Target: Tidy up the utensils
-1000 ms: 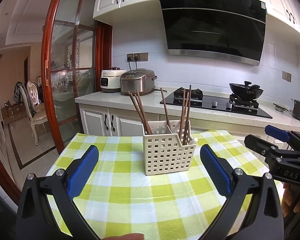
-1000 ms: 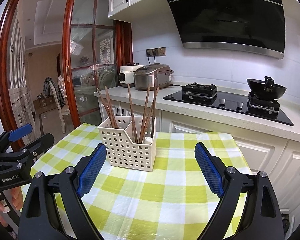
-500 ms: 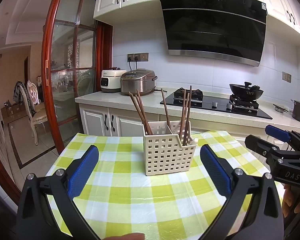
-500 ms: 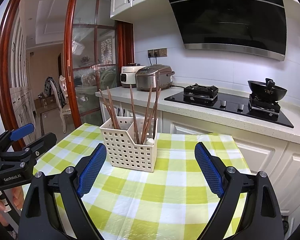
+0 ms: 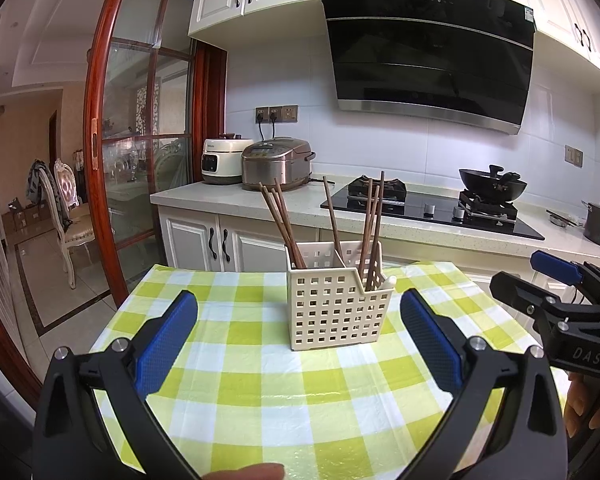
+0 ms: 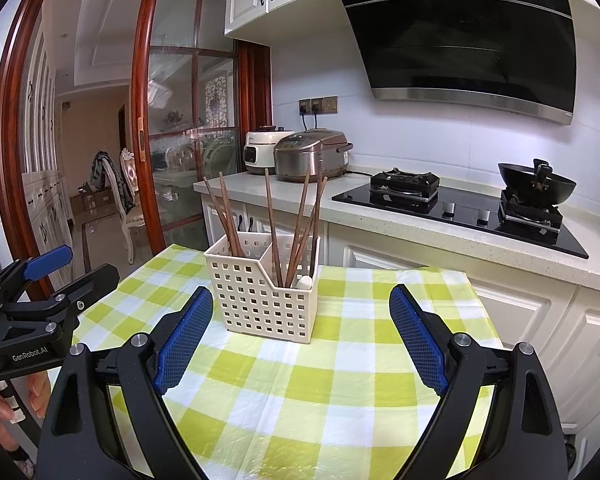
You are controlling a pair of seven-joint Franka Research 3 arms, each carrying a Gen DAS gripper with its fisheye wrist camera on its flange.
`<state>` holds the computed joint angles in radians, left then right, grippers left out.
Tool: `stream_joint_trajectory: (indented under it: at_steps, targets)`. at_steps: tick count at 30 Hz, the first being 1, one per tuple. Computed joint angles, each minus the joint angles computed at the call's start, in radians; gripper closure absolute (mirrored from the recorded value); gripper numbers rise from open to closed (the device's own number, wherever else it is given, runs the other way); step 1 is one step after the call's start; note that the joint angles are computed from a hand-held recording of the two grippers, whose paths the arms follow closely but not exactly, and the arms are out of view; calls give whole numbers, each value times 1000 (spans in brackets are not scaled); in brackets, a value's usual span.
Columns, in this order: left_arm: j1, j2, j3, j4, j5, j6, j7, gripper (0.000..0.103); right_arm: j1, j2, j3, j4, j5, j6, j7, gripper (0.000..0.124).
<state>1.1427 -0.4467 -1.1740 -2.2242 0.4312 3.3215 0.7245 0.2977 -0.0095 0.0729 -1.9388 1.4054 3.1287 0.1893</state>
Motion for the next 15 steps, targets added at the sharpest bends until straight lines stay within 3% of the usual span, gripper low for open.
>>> stream_joint_trajectory:
  at_steps: [15]
  targets:
    - [6,0,-7,1,0,-2,1,5,0,1,1,0,2,1,0,39]
